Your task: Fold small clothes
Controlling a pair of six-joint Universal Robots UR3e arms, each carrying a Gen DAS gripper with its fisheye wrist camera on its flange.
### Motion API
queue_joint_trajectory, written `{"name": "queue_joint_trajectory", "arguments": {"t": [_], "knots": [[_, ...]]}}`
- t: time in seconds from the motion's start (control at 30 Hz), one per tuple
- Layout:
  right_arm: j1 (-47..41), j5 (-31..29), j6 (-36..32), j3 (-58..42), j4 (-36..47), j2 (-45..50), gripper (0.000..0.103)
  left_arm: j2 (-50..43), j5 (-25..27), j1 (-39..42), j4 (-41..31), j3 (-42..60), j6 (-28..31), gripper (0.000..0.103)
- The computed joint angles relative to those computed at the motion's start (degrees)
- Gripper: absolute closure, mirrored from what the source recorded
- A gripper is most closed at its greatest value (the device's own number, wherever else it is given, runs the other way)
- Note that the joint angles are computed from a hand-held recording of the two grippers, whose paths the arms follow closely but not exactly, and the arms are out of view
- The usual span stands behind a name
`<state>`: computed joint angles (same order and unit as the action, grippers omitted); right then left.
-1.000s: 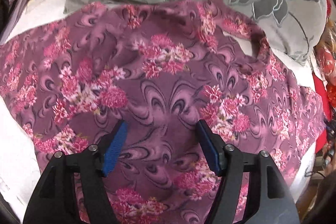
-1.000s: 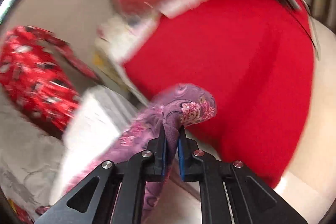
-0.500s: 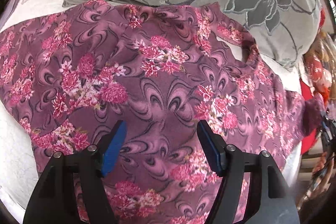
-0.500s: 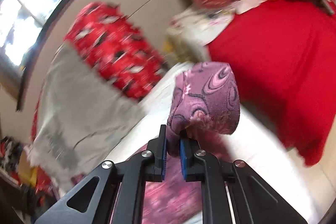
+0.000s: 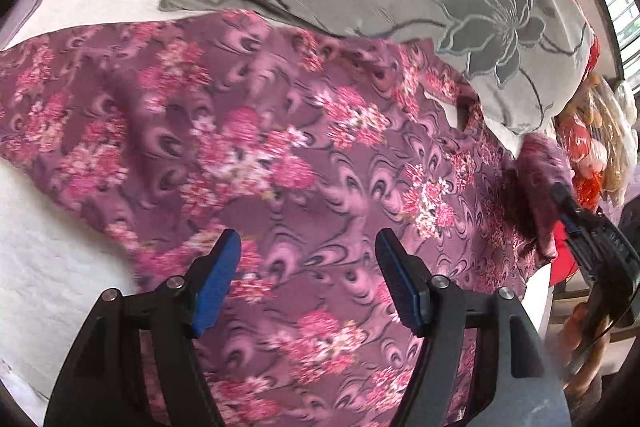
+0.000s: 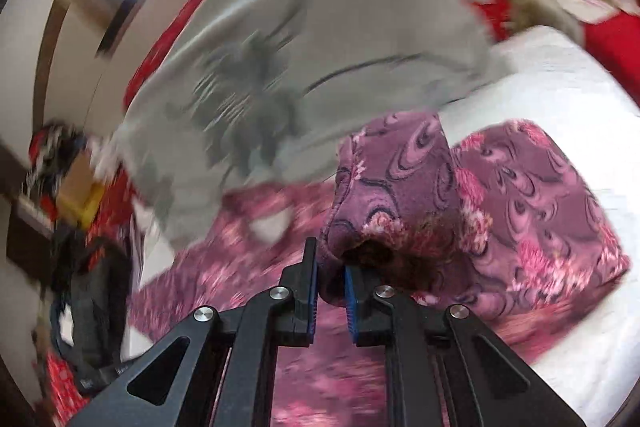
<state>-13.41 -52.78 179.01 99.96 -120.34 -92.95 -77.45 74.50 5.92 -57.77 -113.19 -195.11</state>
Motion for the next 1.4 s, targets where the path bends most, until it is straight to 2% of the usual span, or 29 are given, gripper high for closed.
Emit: {"name": "queue_joint_trajectory", "arguments": {"t": [0.23,0.3,0.37,0.47,0.53,0.63,0.8,0.83,0.93,0.97,1.0,1.03,1.07,1.13,1.2,1.23,1.3,1.4], "knots": [[20.14,-4.09,9.58,-6.01,-5.71,8.40,0.089,8.75,-3.88,8.29,-7.14,-2.34,6.53,0.034],[23.63,-4.47,11.41,-6.03,-6.30,10.18,0.082,10.22,-5.17,9.59,-9.07,-2.63,7.75,0.034],[26.70,-4.79,11.36,-5.61,-4.15,11.19,0.063,9.87,-6.68,9.51,-9.71,-2.60,7.64,0.034],[27.98,-2.64,8.81,-2.26,-1.26,9.31,0.062,9.62,-9.46,9.15,-10.08,-3.31,7.92,0.034],[26.67,-1.49,7.04,2.12,-0.80,4.83,0.062,7.69,-9.99,6.64,-7.94,-3.34,6.43,0.034],[20.15,0.06,3.17,10.16,1.79,-5.34,0.060,2.58,-9.19,1.38,-4.11,-1.83,3.27,0.034],[1.31,1.19,-7.15,16.38,16.61,-20.19,0.057,-6.54,-3.74,-7.17,1.12,3.77,-3.99,0.034],[-3.17,1.53,-9.77,17.07,20.28,-22.80,0.057,-8.40,-2.36,-8.80,1.67,5.46,-5.34,0.034],[-15.12,2.84,-17.15,17.73,30.21,-27.70,0.057,-14.37,6.22,-14.28,1.87,12.09,-9.73,0.034],[-18.87,3.46,-19.57,17.65,33.19,-28.73,0.057,-15.53,9.25,-15.52,2.14,13.52,-11.06,0.045],[-22.46,3.86,-21.85,17.36,35.73,-29.35,0.057,-15.51,10.65,-15.66,2.80,13.74,-11.51,0.082],[-25.35,4.17,-23.20,17.28,37.21,-29.96,0.057,-14.67,9.48,-14.66,3.26,13.08,-11.00,0.097],[-28.75,4.60,-25.27,17.36,39.24,-30.90,0.057,-12.46,7.54,-12.71,3.00,11.56,-10.84,0.098],[-34.52,5.37,-27.77,17.41,41.45,-31.82,0.057,-7.80,7.35,-10.54,3.76,8.09,-10.66,0.098],[-37.37,5.23,-27.25,18.04,39.53,-30.69,0.056,-2.79,11.39,-9.58,3.72,4.92,-10.21,0.098],[-38.66,5.20,-26.54,18.68,38.27,-30.32,0.056,-1.27,11.77,-8.50,3.43,3.66,-9.54,0.098],[-39.65,5.02,-23.43,19.97,34.23,-28.53,0.055,1.10,8.04,-4.75,1.42,0.87,-7.05,0.098],[-35.40,4.66,-17.18,21.76,25.18,-22.49,0.055,1.08,6.56,-3.34,-0.06,-0.67,-7.23,0.098]]}}
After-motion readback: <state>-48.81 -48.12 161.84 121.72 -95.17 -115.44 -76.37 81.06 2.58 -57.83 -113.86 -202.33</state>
